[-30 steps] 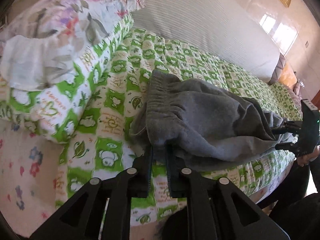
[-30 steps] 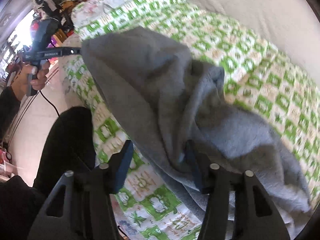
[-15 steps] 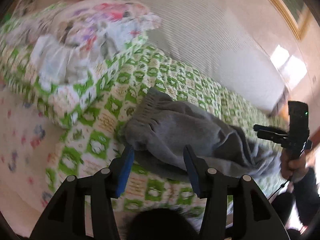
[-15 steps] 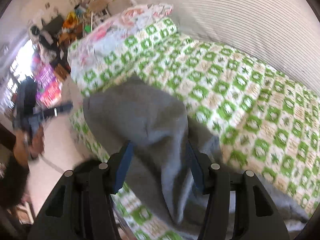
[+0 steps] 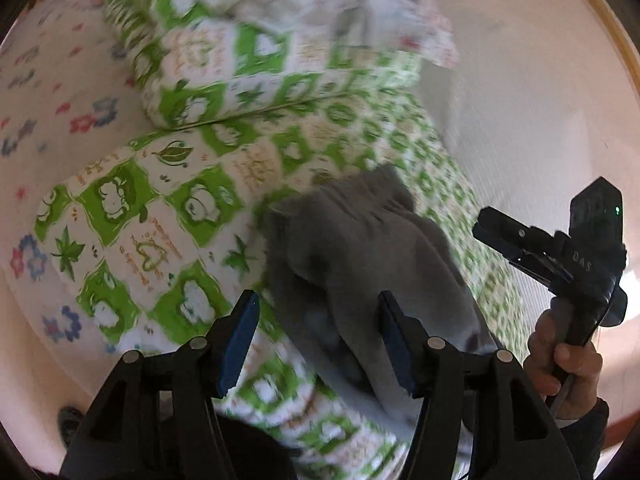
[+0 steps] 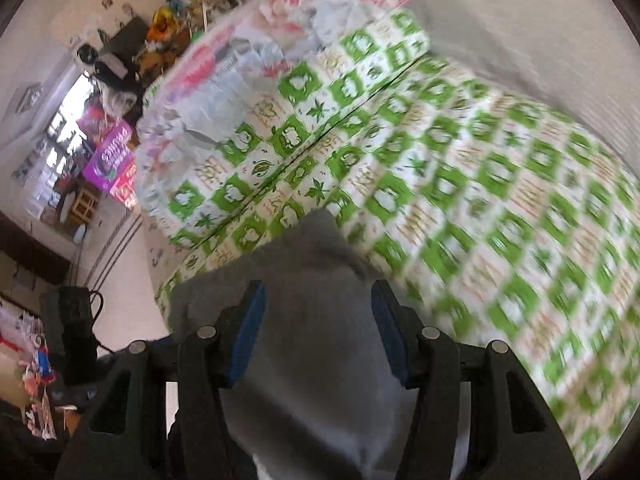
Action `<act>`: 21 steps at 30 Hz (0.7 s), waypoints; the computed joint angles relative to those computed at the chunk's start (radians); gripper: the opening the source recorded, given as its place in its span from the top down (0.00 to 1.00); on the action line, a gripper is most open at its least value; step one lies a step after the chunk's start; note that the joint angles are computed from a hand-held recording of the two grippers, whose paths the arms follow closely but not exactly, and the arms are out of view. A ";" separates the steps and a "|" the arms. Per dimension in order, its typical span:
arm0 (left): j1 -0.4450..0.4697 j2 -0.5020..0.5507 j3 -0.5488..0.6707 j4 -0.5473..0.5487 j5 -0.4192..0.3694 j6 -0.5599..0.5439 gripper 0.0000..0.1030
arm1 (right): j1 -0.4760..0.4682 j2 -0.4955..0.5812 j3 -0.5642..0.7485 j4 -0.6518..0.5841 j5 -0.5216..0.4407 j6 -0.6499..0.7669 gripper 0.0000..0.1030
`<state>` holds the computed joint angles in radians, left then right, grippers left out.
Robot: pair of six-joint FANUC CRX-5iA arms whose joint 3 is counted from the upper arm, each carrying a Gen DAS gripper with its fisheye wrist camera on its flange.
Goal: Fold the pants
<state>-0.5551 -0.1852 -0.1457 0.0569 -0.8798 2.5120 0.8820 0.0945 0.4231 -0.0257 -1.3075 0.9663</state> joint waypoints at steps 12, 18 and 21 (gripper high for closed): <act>0.043 0.012 -0.162 0.168 0.256 -0.095 0.71 | -0.077 0.272 0.245 -0.168 -0.147 0.238 0.90; 0.004 -0.055 -0.106 -0.056 0.257 0.084 0.81 | -0.026 0.372 0.465 -0.073 -0.118 0.296 0.91; -0.039 -0.029 -0.026 -0.211 0.157 0.184 0.81 | -0.005 0.468 0.582 -0.038 -0.157 0.333 0.91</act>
<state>-0.5941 -0.2142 -0.1722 -0.1545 -0.7223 2.6959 0.8774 0.5626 1.0053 -0.0639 -1.4650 1.2998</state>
